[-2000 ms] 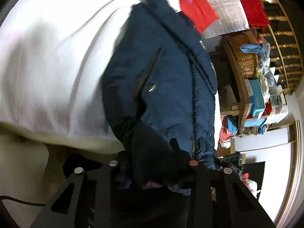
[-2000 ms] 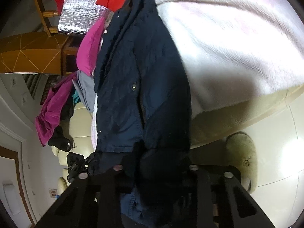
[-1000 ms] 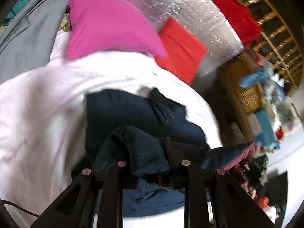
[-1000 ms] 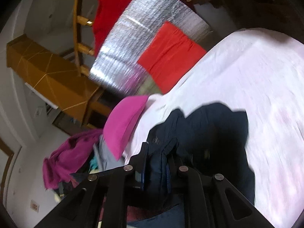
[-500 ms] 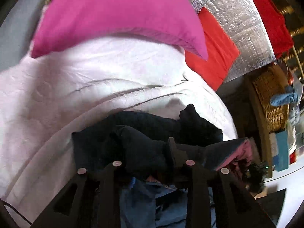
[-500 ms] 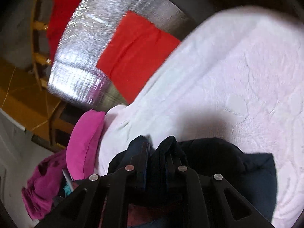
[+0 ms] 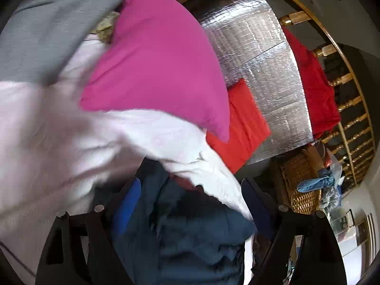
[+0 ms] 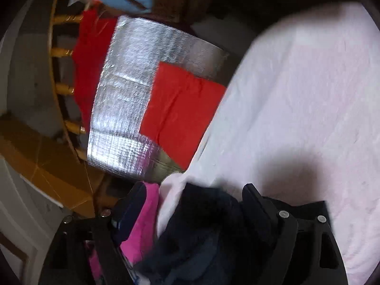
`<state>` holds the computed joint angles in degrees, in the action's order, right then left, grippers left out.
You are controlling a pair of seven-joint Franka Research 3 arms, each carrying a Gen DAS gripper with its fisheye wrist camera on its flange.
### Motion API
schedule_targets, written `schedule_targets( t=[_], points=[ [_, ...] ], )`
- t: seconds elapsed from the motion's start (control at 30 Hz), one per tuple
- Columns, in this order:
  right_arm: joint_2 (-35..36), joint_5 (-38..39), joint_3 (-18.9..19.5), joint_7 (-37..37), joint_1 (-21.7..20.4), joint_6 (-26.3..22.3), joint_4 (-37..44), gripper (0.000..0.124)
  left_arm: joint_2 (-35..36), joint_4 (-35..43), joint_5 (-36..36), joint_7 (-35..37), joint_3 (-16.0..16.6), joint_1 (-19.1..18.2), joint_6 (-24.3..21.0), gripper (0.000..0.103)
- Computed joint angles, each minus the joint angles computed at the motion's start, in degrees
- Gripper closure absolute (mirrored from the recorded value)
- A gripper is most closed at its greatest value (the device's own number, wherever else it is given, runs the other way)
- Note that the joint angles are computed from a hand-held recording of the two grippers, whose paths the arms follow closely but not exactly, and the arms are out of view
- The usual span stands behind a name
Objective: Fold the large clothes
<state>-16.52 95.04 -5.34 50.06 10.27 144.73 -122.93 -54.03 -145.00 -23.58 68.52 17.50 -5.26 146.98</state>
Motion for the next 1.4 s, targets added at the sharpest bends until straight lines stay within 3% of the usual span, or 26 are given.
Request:
schedule_targets(
  t=[0.13,0.27,0.37,0.43,0.5,0.57,0.7,0.87,0.97,1.1,1.23,1.4],
  points=[
    [-2.92,-15.55,2.45,3.44,1.29,-0.91,-0.33,0.047,-7.09,-2.94,6.52,-9.21,-9.78,8.19,-7.16,0.016],
    [-1.67,-30.38,5.87,10.46,3.88,-1.56,2.82,0.081,-12.90,-2.90,17.16,-18.96,-19.97,14.28,-21.31,0.016],
    [1.13,-39.90,8.20,18.19,5.39,-1.50,5.57,0.082,-10.82,0.37,26.09,-22.28,-25.97,16.94,-33.25,0.016],
    [4.29,-44.48,9.25,22.63,6.46,-0.51,8.21,0.082,-10.71,-0.02,30.98,-24.33,-28.81,18.08,-37.64,0.016],
    [8.57,-55.69,11.13,32.58,5.97,-1.05,11.84,0.082,-11.09,-1.79,32.67,-25.43,-28.24,17.11,-38.72,0.016],
    [13.12,-62.85,11.33,39.09,6.14,-3.22,15.06,0.082,-11.68,-3.93,32.66,-25.59,-25.04,14.98,-37.23,0.012],
    [13.11,-67.47,11.02,44.20,7.22,-2.77,15.92,0.082,-10.81,-4.80,34.98,-25.63,-21.06,11.90,-36.53,0.001],
    [9.15,-63.40,11.56,36.66,10.46,2.50,13.88,0.080,-9.50,-5.31,34.51,-25.76,-17.75,9.36,-35.35,0.000],
    [9.34,-58.33,11.40,29.57,12.92,1.76,15.65,0.080,-10.88,-7.06,33.24,-26.58,-16.46,9.25,-33.72,0.000],
    [14.74,-60.67,13.16,32.93,14.19,-3.27,22.78,0.080,-10.86,-6.80,34.56,-26.71,-18.73,9.05,-34.23,0.000],
    [19.64,-70.47,13.68,43.06,14.64,-5.82,26.76,0.080,-11.40,-6.97,36.20,-27.92,-20.27,8.73,-34.35,0.000],
    [21.04,-60.75,13.50,39.20,12.54,-7.18,26.25,0.080,-10.14,-5.91,38.39,-27.29,-20.90,7.79,-35.00,0.000]
  ],
)
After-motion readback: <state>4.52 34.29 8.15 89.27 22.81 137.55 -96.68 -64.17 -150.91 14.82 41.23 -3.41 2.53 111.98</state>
